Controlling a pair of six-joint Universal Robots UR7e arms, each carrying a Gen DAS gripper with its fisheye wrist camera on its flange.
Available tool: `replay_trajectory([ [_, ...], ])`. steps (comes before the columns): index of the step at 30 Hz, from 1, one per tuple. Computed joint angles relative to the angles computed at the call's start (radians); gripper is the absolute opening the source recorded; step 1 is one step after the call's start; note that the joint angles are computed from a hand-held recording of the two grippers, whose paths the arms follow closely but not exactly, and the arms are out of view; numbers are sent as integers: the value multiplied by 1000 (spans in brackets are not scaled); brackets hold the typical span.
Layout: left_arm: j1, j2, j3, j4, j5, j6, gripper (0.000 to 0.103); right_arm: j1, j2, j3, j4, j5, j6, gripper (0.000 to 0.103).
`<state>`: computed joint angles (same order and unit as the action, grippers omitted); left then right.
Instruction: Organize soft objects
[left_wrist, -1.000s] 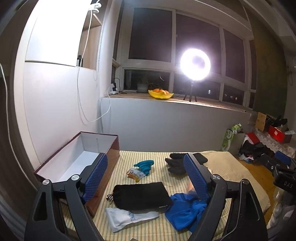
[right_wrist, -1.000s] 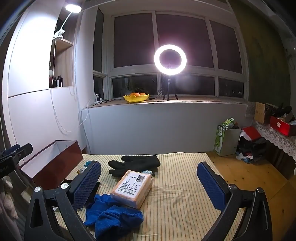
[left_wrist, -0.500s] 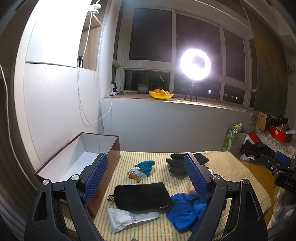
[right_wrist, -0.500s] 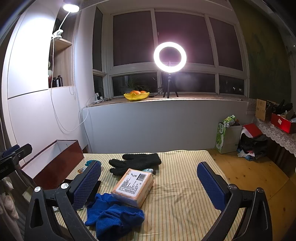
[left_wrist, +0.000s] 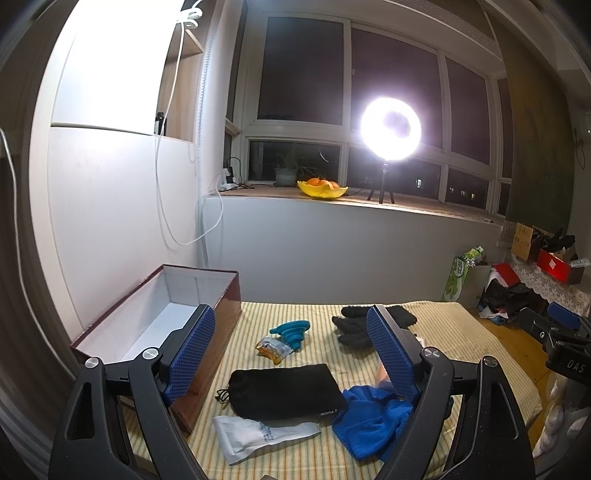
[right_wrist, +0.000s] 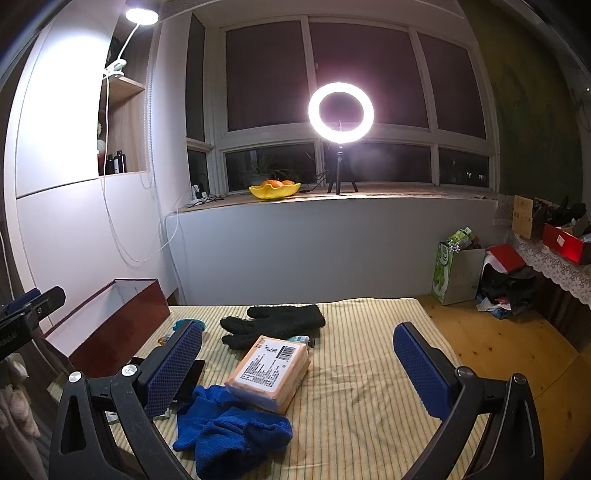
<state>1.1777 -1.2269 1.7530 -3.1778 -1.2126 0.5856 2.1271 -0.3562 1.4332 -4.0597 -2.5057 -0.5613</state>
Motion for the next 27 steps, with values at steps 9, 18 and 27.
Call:
replay_trajectory([
  [9,3,-3,1,6,-3,0,85,-4,-5,12,12,-3,21,102],
  [18,4,-4,-2,10,-5,-2,85,-4,-8,17,18,-5,29,103],
  [27,4,-4,-3,11,-4,-2,85,-5,-10,22,28,-5,43,102],
])
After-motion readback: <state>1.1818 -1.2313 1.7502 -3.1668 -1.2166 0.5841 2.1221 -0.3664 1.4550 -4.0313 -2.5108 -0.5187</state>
